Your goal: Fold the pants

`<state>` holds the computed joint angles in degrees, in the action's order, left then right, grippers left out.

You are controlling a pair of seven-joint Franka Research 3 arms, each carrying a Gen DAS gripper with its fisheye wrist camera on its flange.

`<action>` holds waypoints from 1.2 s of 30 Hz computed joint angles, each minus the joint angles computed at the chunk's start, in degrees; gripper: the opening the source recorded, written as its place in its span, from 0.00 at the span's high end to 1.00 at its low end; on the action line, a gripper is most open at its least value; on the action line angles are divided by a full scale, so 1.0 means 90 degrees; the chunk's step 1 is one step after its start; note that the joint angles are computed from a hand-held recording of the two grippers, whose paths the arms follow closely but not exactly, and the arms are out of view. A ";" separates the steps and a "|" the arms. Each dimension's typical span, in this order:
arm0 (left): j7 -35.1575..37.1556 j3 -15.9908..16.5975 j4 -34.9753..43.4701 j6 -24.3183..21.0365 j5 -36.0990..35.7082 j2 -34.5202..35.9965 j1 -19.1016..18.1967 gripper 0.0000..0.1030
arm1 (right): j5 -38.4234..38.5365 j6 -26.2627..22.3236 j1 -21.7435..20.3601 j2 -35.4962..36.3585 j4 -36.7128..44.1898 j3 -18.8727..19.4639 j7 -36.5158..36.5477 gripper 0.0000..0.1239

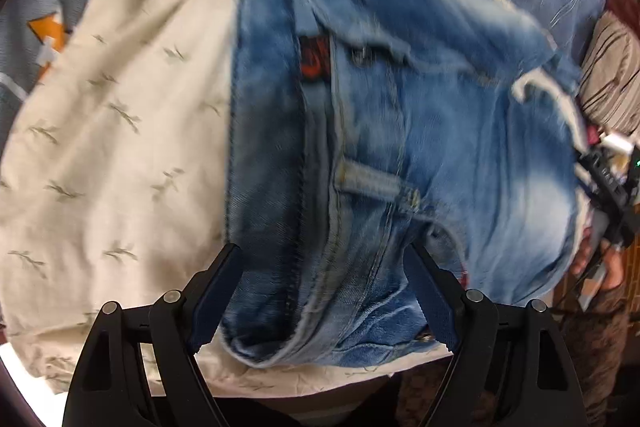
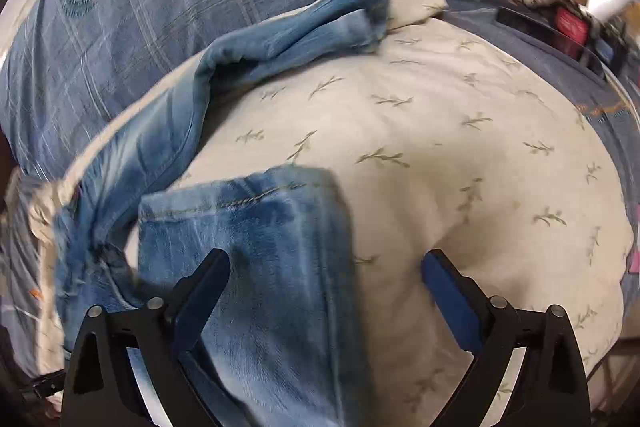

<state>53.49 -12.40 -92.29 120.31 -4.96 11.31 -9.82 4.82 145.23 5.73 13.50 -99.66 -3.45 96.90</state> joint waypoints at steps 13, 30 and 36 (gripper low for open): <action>-0.0337 0.0031 -0.0175 0.0388 0.0276 -0.0241 -0.0084 0.92 | 0.0698 0.1825 -0.0543 -0.1878 -0.2110 -0.0106 -0.0706 0.97; -0.0088 0.0024 -0.0462 0.1033 -0.0041 -0.0442 -0.0050 0.46 | 0.1761 0.0799 -0.0814 -0.1350 -0.1457 -0.0297 -0.1349 0.44; -0.0506 0.0009 0.0453 0.0452 0.0181 0.0391 -0.0140 0.73 | 0.0067 0.0172 -0.0533 -0.0130 -0.0129 -0.0288 -0.1039 0.93</action>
